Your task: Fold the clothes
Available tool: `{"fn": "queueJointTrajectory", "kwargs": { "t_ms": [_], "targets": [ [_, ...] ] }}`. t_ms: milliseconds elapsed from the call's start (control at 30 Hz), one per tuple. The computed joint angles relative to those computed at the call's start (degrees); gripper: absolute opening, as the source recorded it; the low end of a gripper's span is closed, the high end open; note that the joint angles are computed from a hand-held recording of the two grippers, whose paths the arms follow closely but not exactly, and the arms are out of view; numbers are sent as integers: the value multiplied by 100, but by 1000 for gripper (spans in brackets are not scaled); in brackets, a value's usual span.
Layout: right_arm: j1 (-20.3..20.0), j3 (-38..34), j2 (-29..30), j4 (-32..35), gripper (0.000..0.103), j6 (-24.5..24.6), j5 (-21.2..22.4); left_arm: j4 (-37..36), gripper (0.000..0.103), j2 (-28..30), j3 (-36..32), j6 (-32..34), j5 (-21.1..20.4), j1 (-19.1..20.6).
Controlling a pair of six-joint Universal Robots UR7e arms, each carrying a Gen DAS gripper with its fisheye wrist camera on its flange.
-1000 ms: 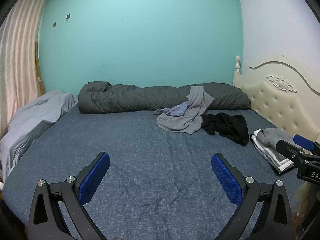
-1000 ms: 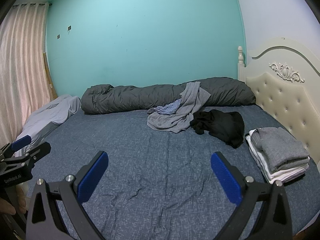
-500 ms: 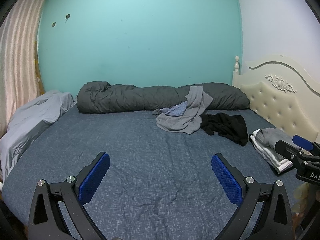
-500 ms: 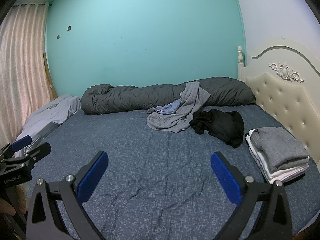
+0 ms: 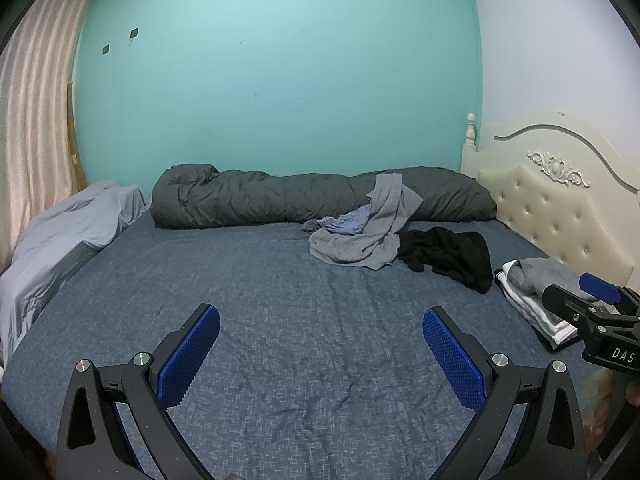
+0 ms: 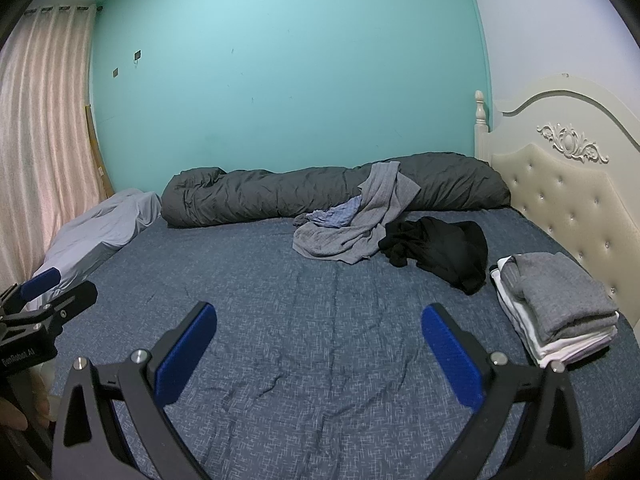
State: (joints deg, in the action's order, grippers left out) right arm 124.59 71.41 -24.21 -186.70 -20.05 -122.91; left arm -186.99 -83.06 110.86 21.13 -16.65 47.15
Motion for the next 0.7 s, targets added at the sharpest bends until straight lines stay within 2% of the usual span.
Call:
{"fn": "queueJointTrajectory", "kwargs": {
  "t_ms": [300, 433, 600, 700],
  "targets": [
    [-153, -98, 79, 182, 103, 104, 97, 228, 103, 85, -46, -284, -199, 259],
    [-409, -320, 204, 550, 103, 399, 254, 94, 103, 276, -195, -234, -364, 542],
    [-763, -1091, 599, 1146, 103, 464, 262, -97, 103, 636, -552, -97, -687, 1037],
    [-983, -1915, 1035, 1444, 103, 138, 17, 22, 103, 942, -923, -91, -939, 1430]
  ]
}}
